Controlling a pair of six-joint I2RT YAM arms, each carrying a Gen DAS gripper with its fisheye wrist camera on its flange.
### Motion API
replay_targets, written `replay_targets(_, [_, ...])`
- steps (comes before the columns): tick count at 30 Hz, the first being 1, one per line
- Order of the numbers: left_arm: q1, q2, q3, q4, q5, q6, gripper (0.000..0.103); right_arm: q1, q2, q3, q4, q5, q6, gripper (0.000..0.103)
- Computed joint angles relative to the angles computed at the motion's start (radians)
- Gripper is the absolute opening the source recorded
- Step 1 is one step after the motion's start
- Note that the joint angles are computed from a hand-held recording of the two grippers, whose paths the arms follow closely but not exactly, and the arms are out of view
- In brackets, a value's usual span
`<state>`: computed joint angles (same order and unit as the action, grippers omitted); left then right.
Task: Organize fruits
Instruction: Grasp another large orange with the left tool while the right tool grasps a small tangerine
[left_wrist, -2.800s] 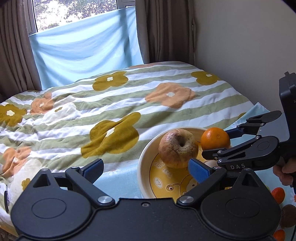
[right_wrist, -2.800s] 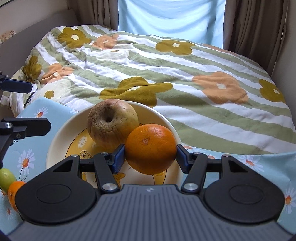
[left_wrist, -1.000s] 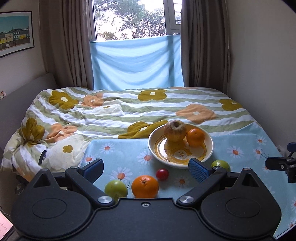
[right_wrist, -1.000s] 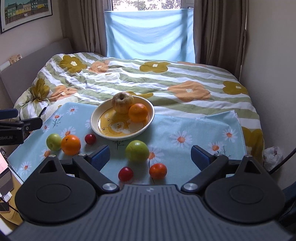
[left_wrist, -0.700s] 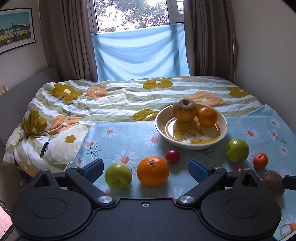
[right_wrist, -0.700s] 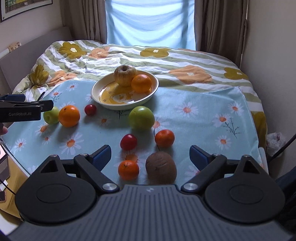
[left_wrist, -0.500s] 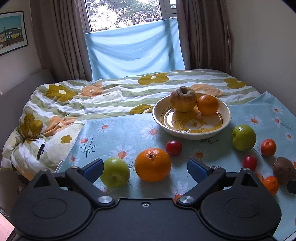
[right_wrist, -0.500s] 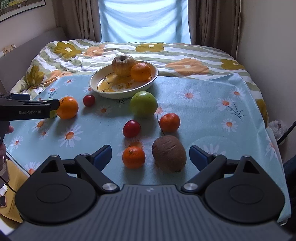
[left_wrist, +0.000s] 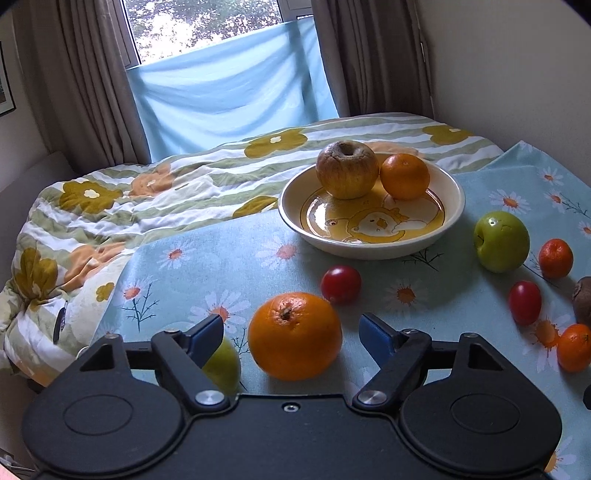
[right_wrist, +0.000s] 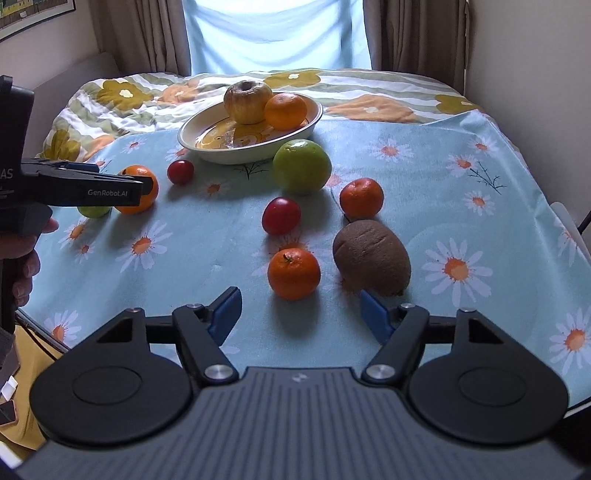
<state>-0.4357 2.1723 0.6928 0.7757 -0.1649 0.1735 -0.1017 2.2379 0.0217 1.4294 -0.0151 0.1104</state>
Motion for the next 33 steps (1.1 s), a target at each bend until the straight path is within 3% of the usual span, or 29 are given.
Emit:
replay_targets(14, [0.031, 0.047, 0.077, -0.087, 0.049, 0.017, 0.068, 0.068, -0.005, 0.092, -0.116, 0.046, 0.068, 0.073])
replay_targets(33, [0.036, -0.002, -0.011, -0.062, 0.076, -0.008, 0.066, 0.058, 0.003, 0.153, -0.174, 0.063, 0.099, 0.06])
